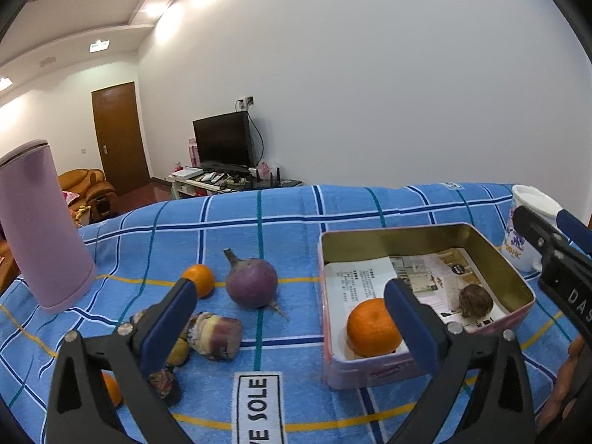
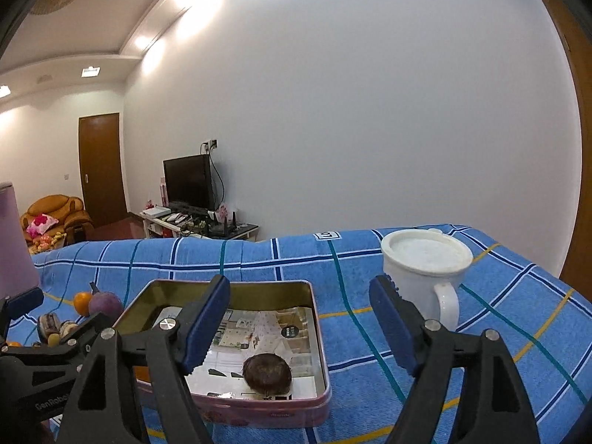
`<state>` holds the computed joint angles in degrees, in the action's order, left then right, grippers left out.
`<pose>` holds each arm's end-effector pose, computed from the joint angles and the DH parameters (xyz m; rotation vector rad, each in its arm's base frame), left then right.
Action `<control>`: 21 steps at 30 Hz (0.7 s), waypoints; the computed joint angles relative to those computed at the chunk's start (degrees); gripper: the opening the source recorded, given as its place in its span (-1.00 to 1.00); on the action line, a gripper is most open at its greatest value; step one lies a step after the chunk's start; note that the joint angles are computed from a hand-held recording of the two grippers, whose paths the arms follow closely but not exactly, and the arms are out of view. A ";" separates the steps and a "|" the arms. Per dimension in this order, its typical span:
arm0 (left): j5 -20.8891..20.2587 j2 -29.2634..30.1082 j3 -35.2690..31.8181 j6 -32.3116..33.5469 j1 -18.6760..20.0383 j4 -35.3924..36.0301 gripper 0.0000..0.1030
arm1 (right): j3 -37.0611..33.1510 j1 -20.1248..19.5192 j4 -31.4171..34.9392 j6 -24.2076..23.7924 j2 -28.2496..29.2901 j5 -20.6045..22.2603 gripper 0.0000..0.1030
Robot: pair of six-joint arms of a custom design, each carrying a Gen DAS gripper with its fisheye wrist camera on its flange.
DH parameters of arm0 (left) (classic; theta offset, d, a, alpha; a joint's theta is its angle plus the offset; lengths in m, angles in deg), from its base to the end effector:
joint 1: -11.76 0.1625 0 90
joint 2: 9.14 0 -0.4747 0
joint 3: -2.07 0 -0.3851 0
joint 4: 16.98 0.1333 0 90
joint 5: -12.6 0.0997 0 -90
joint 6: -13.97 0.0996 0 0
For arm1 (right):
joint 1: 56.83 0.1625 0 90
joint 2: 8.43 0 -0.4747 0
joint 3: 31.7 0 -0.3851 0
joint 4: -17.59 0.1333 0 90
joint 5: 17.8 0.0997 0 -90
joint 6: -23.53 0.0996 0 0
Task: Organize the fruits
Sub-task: 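Withdraw both open grippers from the tin toward the remaining fruits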
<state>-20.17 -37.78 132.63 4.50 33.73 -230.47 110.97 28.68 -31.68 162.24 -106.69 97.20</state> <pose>-0.3358 -0.3695 -0.0003 0.9287 2.1516 -1.1423 0.0670 -0.3115 0.2711 0.1438 -1.7012 1.5213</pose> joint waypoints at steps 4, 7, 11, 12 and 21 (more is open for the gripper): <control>0.54 -0.31 0.60 -0.14 0.04 -0.37 1.00 | -0.13 -0.97 2.95 3.54 -1.10 -2.35 0.53; 0.98 -0.68 1.20 -0.87 0.08 -0.26 1.00 | -0.05 -0.79 2.93 3.88 -0.99 -2.57 0.53; 1.53 -1.25 2.07 -1.66 0.17 -0.46 1.00 | 0.42 -0.01 1.42 3.07 -0.53 -1.92 0.53; 1.72 -1.41 2.29 -1.85 0.20 -0.42 1.00 | 0.51 0.07 1.24 3.11 -0.49 -1.88 0.53; 2.33 -3.29 4.73 -2.69 0.64 -0.56 1.00 | 1.68 1.49 -1.69 2.29 0.27 -0.91 0.53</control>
